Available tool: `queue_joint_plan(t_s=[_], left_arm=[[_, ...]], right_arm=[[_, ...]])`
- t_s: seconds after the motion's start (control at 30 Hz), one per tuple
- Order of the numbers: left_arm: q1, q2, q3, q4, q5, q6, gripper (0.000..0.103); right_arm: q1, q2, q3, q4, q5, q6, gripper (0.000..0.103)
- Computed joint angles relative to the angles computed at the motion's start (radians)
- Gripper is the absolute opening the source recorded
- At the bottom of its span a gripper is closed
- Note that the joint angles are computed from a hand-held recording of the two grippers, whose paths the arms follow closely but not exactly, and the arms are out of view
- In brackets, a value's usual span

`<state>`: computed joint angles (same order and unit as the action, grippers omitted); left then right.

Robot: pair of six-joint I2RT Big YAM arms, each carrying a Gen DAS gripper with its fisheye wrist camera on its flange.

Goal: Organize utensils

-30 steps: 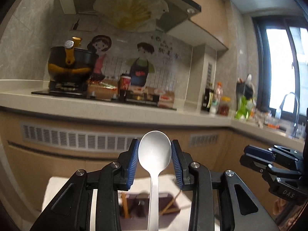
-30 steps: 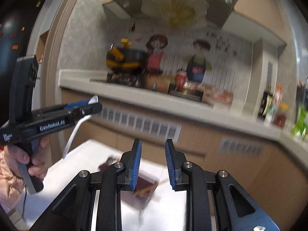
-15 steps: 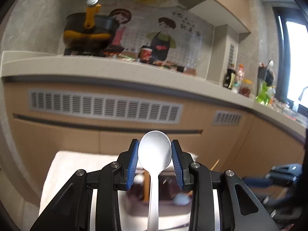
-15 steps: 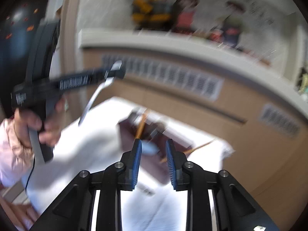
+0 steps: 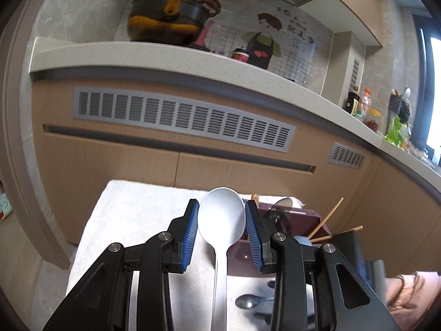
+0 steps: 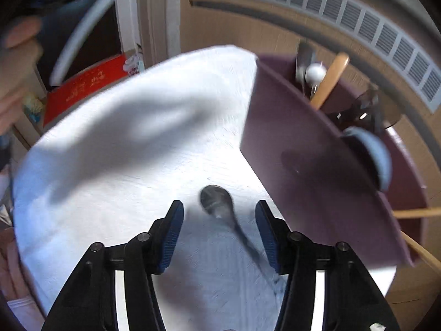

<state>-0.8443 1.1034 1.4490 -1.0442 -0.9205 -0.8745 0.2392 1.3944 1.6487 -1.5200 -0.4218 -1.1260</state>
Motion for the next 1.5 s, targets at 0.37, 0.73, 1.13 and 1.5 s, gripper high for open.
queue_joint_plan(t_s=[0.37,0.73,1.13,1.5], left_arm=[[0.026,-0.001,-0.032,-0.011,0.063,-0.054,0.035],[-0.013,0.0,-0.027,-0.013,0.057,-0.096,0.035],[-0.078,-0.009,-0.006,-0.106,-0.016,-0.172,0.035],[-0.054,-0.027,-0.044,-0.084,0.021,-0.215,0.035]], right_arm=[[0.009,0.008,-0.023,-0.005,0.022,0.014,0.02],[-0.148,-0.034,0.058,-0.133,-0.207,0.079,0.005],[-0.006,-0.049,-0.093,0.024,-0.083,0.04,0.041],[-0.109,-0.02,-0.012,-0.067,-0.187,0.123,0.025]])
